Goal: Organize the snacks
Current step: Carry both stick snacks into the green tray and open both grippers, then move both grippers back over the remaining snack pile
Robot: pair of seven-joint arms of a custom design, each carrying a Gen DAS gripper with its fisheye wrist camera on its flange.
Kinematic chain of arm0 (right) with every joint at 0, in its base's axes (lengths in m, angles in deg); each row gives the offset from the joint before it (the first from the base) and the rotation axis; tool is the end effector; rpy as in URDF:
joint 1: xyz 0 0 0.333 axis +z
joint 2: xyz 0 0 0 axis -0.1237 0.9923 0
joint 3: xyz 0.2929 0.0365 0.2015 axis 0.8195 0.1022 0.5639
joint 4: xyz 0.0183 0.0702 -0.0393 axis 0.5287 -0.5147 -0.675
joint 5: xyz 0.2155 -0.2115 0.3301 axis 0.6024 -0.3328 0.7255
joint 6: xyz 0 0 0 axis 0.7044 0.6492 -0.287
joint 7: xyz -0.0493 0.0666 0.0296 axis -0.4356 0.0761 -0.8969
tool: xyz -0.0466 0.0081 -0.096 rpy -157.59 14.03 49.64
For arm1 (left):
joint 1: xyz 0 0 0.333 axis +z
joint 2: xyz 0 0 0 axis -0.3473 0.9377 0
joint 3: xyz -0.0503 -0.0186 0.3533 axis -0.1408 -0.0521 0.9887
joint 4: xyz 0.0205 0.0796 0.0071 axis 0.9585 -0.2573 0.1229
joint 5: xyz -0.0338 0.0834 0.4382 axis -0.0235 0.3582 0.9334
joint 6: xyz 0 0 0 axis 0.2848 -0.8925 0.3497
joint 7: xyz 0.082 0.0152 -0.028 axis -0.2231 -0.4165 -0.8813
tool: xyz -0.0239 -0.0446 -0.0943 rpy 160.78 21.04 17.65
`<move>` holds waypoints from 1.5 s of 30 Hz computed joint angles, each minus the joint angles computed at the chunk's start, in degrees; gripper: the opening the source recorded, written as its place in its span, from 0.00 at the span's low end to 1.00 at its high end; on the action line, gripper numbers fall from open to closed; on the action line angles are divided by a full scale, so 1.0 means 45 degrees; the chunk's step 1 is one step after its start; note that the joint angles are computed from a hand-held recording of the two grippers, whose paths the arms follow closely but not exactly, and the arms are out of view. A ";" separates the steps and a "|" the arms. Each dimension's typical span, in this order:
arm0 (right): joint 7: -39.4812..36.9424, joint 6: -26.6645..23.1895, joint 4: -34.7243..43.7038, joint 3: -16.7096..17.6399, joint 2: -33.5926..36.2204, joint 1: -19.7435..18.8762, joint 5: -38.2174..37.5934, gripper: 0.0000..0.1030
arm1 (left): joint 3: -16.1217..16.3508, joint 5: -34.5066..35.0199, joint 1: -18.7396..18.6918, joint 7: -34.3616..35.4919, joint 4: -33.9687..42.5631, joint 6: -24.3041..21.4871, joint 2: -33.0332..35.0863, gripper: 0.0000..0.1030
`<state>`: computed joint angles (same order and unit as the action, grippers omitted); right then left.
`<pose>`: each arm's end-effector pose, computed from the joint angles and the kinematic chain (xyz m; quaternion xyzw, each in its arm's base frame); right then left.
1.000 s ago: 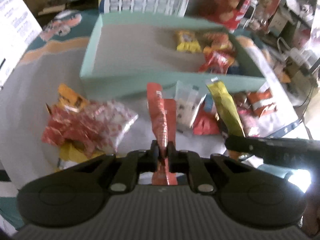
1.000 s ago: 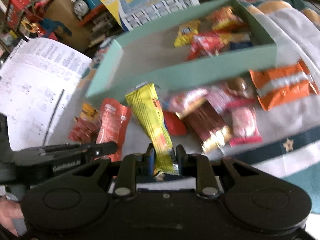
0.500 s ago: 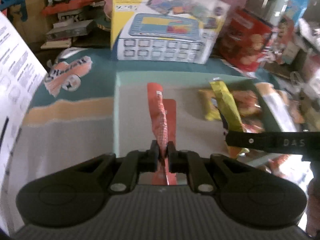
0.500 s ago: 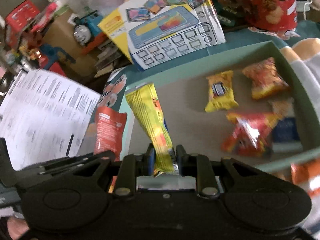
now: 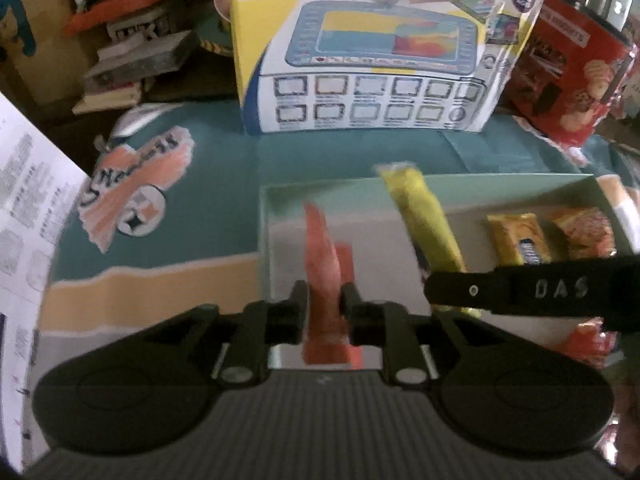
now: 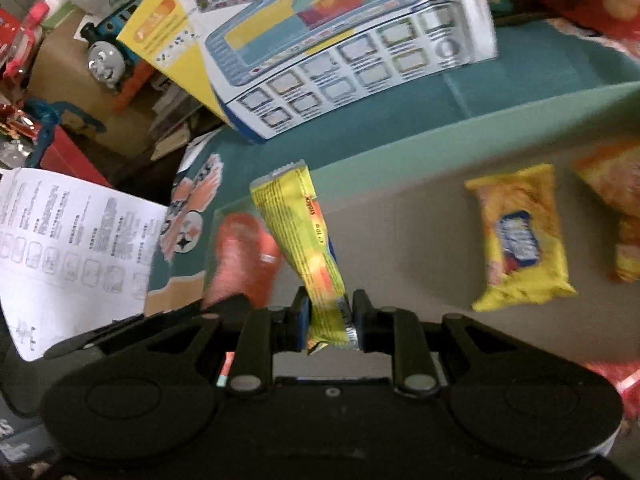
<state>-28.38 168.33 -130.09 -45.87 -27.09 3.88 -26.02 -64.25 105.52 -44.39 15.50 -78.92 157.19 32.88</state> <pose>0.7151 0.2303 0.3202 -0.7390 0.5779 0.0760 0.3379 0.6139 -0.3950 0.3399 -0.7555 0.5879 -0.1772 0.2286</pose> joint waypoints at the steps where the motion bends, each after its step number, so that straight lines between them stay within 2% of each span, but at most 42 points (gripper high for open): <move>1: -0.0114 0.0108 0.0018 0.0047 -0.0012 -0.0032 0.0113 0.47 | 0.0170 -0.0059 -0.0187 0.0006 -0.0003 -0.0111 -0.0040 0.45; 2: -0.0404 0.0336 -0.0054 0.0143 -0.0075 -0.0104 0.0341 0.69 | -0.0011 0.0071 0.0071 -0.0153 -0.0261 0.0487 -0.0173 0.58; 3: -0.0618 0.0644 -0.0164 0.0202 -0.0160 -0.0133 0.0560 0.79 | 0.0066 0.0299 -0.0028 -0.0459 -0.0369 0.0612 -0.0279 0.63; 4: -0.0847 0.0989 -0.0331 0.0279 -0.0277 -0.0174 0.0848 0.92 | 0.0187 0.0685 -0.0288 -0.0846 -0.0345 0.0226 -0.0358 0.77; 5: -0.1129 0.1220 -0.0510 0.0377 -0.0416 -0.0271 0.1193 0.94 | 0.0261 0.1059 -0.0555 -0.1128 -0.0239 -0.0421 -0.0390 0.92; 6: -0.1327 0.1187 -0.0642 0.0420 -0.0548 -0.0376 0.1426 0.94 | 0.0279 0.1368 -0.0721 -0.1368 -0.0201 -0.0900 -0.0432 0.97; 9: -0.1710 0.1226 -0.1121 0.0373 -0.1002 -0.0491 0.1922 1.00 | 0.0035 0.1468 -0.0627 -0.1738 -0.0504 -0.1087 -0.0785 0.98; 15: -0.3163 0.1421 -0.2772 0.0193 -0.2442 -0.0517 0.2890 1.00 | -0.0511 0.1222 -0.0624 -0.2451 -0.1411 -0.1438 -0.1677 1.00; 22: -0.5085 0.0917 -0.5250 -0.0399 -0.4608 -0.0316 0.4535 1.00 | -0.1341 0.0356 -0.0845 -0.2930 -0.2879 -0.1717 -0.2766 1.00; 31: -0.6163 0.0340 -0.7599 -0.1230 -0.6355 0.0207 0.5244 1.00 | -0.2136 -0.0746 -0.1269 -0.4605 -0.4858 -0.1554 -0.3944 1.00; 36: -0.6117 0.0117 -0.8408 -0.1487 -0.6723 0.0297 0.5227 1.00 | -0.2330 -0.1641 -0.1321 -0.5844 -0.5757 -0.0641 -0.4308 1.00; 40: -0.6747 -0.0141 -0.9001 -0.1566 -0.6999 0.0367 0.5492 1.00 | -0.2471 -0.1331 -0.1529 -0.6827 -0.6094 -0.0209 -0.4428 1.00; 45: -0.6900 0.0234 -0.9343 -0.1577 -0.7109 0.0497 0.5573 1.00 | -0.2439 -0.1521 -0.1547 -0.7707 -0.6286 0.0575 -0.4302 1.00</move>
